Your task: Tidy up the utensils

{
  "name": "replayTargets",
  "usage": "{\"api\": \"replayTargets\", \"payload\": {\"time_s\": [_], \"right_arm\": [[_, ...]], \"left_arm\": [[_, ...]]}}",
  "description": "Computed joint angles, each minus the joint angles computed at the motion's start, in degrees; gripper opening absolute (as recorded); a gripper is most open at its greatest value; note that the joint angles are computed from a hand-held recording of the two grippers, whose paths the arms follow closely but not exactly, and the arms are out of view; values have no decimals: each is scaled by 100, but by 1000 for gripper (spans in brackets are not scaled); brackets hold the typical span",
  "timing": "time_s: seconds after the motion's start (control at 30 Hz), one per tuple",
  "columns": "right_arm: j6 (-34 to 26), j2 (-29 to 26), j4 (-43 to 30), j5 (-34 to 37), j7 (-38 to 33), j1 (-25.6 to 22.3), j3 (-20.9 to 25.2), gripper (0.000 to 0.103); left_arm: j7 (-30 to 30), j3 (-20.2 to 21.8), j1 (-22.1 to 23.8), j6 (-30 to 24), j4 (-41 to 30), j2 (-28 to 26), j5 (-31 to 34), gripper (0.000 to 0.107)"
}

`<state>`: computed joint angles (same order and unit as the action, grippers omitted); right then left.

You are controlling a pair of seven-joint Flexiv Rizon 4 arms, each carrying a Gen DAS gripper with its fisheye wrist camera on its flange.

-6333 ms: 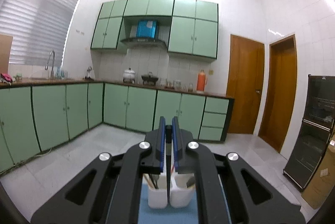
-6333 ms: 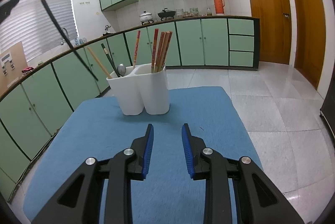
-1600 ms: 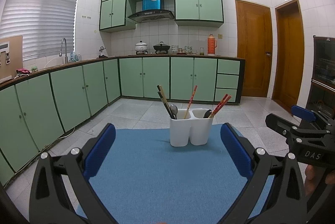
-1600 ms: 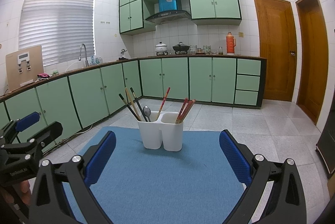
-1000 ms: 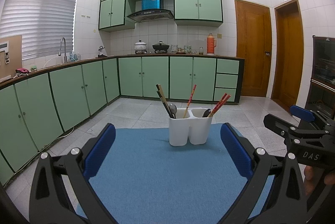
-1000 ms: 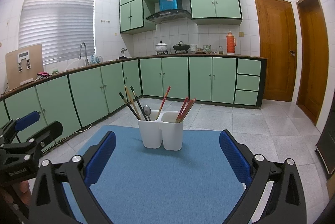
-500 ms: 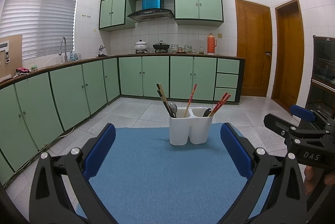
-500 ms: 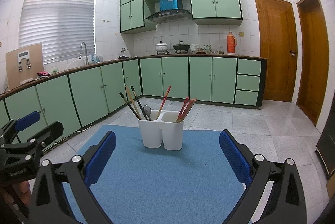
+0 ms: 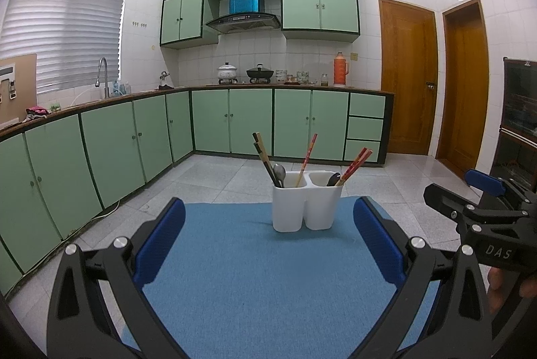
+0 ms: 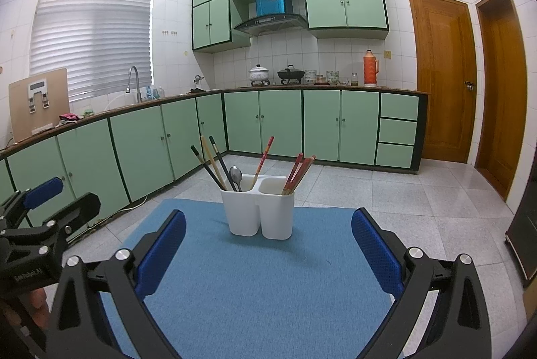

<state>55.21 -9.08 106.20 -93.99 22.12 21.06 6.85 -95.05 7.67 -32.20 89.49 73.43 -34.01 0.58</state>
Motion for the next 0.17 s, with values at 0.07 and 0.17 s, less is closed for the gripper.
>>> {"api": "replayTargets", "payload": {"time_s": [0.07,0.17], "right_arm": [[-1,3,4,-11,9,-2,0,97],[-2,-10,-7,-31,27,-5,-5,97]], "left_arm": [[-21,21,-11,-6,3,6,4,97],[-9,-7,22,-28,-21,1,3,97]]}}
